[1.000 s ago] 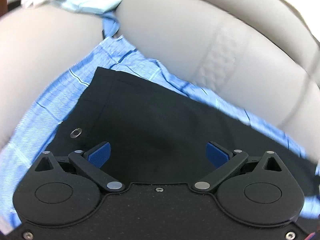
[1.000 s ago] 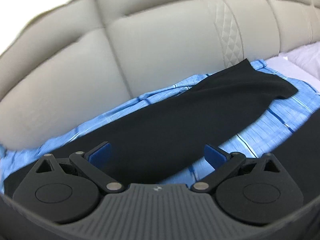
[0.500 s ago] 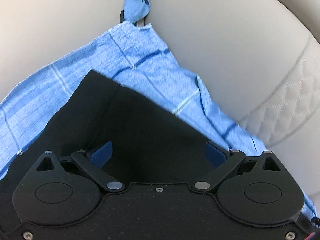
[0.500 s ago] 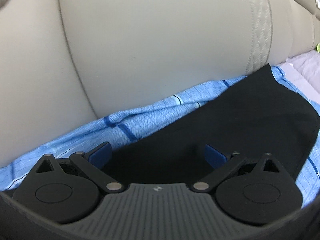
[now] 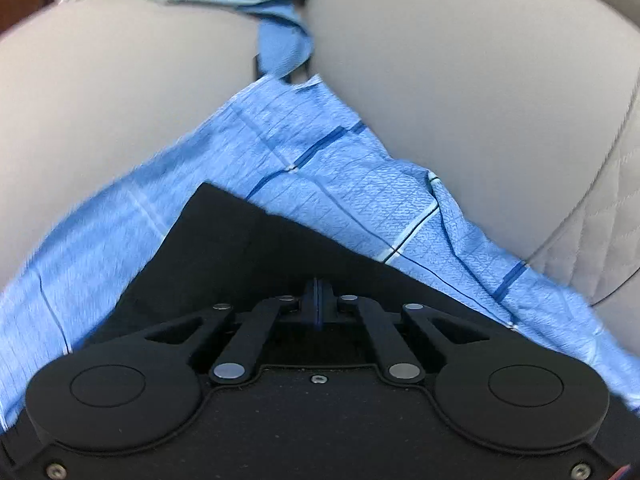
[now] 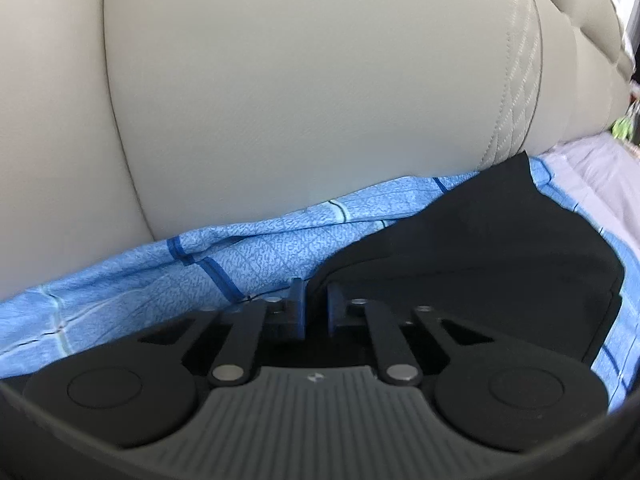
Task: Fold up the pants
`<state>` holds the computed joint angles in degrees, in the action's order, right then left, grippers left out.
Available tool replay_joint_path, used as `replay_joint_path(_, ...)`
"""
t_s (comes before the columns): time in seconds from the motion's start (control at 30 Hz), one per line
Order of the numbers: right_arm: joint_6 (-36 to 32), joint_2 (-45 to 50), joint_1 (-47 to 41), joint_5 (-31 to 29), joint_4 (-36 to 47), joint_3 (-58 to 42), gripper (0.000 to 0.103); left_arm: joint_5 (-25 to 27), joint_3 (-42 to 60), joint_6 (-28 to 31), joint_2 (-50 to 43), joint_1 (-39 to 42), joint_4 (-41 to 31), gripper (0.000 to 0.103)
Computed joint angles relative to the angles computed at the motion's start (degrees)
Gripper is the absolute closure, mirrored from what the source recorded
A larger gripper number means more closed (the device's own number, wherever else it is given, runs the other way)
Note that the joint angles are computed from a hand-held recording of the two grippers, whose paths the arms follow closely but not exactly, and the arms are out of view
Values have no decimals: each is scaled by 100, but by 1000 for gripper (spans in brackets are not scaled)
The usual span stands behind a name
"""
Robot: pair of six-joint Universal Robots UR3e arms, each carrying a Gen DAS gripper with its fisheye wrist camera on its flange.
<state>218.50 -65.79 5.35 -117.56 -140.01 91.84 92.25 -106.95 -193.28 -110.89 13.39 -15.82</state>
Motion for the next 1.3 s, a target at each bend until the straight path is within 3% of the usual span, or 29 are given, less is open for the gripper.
replay_joint_path(0.1,-151,-767,-85,86,-717,957,96,-337,-547,2,554,405,74,103)
replay_joint_path(0.27,-270,-2566,20,19,-1486,2685,96,-828,-1641,880,1973,1073,319,103)
replay_joint_path(0.33,-205,-3454,111,-15,-1468,3327,96,-1268,-1975,1311,2695,1499,-36,103)
replay_joint_path(0.43,-24,-4665,360,-129,-1226,4119,96,-2320,-2261,2154,3844,2410,-1283,102)
replay_joint_path(0.53,486,-5730,1039,-549,-306,4438,96,-3379,-2086,3119,4514,3161,-3008,85)
replay_joint_path(0.6,781,-6184,1326,-716,153,4582,96,-3522,-1973,3211,4637,3194,-3394,53)
replay_joint_path(0.63,1002,-6366,1531,-834,411,4628,96,-3533,-1922,3206,4619,3113,-3409,47)
replay_joint_path(0.73,1954,-6459,2423,-1390,1095,4644,96,-3248,-1710,2679,4222,2577,-3021,35)
replay_joint_path(0.83,2695,-6380,3193,-1846,1623,4671,96,-2707,-1136,1778,3274,1758,-2488,25)
replay_joint_path(1.03,2851,-6336,3484,-2080,1147,5231,95,-1469,512,463,1262,400,-2262,15)
replay_joint_path(1.13,3018,-6142,3733,-2291,930,5435,95,-534,1359,-161,396,-191,-2420,7)
replay_joint_path(1.17,3084,-6060,3821,-2363,878,5476,95,-346,1471,-194,230,-314,-2326,1)
replay_joint_path(1.3,3244,-5836,4035,-2501,697,5606,94,687,2051,-250,-321,-898,-2435,1)
